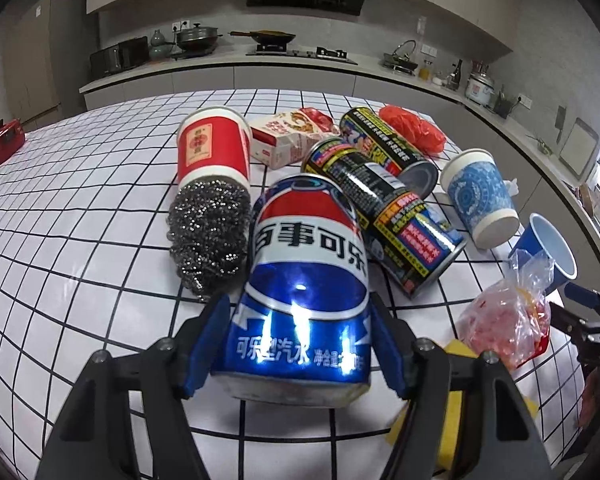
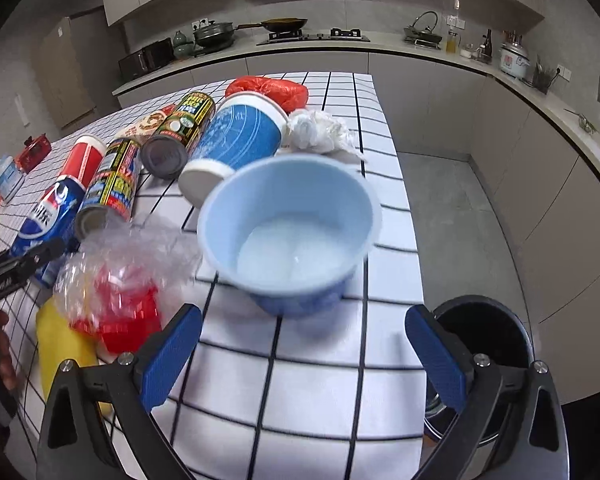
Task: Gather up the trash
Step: 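Close the left gripper on the blue Pepsi can while the right gripper grasps the blue plastic cup, then carry the Pepsi can and blue cup over the bin and release both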
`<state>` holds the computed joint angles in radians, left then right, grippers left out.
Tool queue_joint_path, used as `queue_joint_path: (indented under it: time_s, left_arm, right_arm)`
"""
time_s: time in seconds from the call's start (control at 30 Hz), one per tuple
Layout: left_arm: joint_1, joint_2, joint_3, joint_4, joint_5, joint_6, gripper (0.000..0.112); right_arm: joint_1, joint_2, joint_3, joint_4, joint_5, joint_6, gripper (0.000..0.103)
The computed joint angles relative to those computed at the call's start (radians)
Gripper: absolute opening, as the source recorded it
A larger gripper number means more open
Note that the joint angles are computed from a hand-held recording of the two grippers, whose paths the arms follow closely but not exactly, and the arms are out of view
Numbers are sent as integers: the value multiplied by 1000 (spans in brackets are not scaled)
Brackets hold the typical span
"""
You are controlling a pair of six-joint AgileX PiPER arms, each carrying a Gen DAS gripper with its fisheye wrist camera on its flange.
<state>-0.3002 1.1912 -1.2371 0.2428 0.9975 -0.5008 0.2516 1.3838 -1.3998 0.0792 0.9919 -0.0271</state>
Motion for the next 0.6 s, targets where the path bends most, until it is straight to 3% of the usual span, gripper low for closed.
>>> queue_joint_path:
  time_s: [0.23,0.3,0.33,0.37,0.6]
  left_arm:
    - [-7,-5,7,3,-18,-6,65]
    - [-16,-5,9,16,-18,-17,65]
    - [-20,-8,13,24,-21,-23,65]
    - [-23,-7,14,28,-19,-26,65]
    - [-71,-41,20,90,-3,-104,64]
  right_arm:
    - [3,68,-50,-18,-19,-14,95]
    - [8,92,-67,-13,-14,-20,84]
    - [14,106,-78,-24,-5,-16,83]
    - [17,105,-77,-32,-11,-15,71]
    - [-17,60,-71,36,-14,-72,71]
